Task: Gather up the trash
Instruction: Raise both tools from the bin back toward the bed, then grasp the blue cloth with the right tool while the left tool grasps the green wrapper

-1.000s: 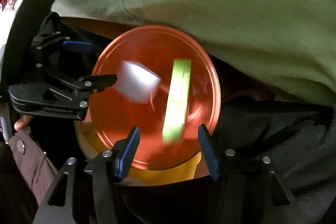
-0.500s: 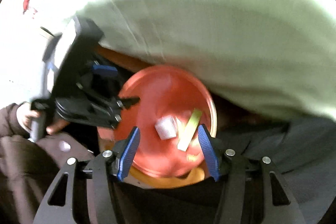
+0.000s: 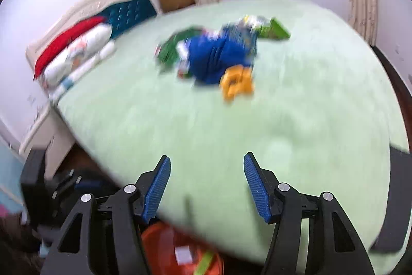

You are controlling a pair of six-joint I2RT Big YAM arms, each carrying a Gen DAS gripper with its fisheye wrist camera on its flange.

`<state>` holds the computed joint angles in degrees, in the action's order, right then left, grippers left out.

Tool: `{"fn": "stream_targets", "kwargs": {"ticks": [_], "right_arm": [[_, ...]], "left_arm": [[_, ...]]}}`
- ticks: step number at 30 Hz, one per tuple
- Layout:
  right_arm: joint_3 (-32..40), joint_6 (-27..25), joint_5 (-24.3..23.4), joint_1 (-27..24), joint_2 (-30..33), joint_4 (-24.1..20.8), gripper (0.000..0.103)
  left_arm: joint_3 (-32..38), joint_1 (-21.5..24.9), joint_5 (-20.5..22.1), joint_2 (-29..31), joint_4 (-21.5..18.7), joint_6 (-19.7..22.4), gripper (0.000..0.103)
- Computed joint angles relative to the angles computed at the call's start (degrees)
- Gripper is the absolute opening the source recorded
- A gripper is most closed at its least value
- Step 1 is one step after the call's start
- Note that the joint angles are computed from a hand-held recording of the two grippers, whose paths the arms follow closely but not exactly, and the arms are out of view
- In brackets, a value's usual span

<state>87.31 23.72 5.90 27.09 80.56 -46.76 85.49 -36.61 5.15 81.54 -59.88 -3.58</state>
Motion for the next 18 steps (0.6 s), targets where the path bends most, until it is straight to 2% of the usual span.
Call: {"fn": "stream_targets", "kwargs": {"ticks": [4, 7, 8, 12, 14, 18], "right_arm": [[6.2, -3.6, -0.1, -2.2, 5.7, 1.9, 0.064], [12.6, -5.7, -2.4, -3.9, 10.5, 1.0, 0.081], [14.9, -6.5, -3.3, -4.5, 11.9, 0.2, 0.083], [29.7, -8.1, -8.0, -6.7, 22.2, -7.8, 0.088], [34.2, -8.1, -9.4, -7.2, 25.6, -10.7, 0.091], [49.0, -10.9, -10.3, -7.8, 36.0, -22.3, 0.092]], "left_arm": [[1.2, 0.9, -0.6, 0.0, 1.1, -2.2, 0.09], [1.0, 1.4, -0.6, 0.6, 1.2, -3.1, 0.09], [1.2, 1.6, -0.4, 0.9, 1.1, -3.3, 0.09], [-0.4, 2.1, -0.2, 1.2, 2.6, -4.3, 0.09], [-0.2, 2.4, 0.0, 1.4, 2.6, -4.5, 0.09], [0.9, 3.0, 0.0, 2.0, 2.5, -4.3, 0.09]]}}
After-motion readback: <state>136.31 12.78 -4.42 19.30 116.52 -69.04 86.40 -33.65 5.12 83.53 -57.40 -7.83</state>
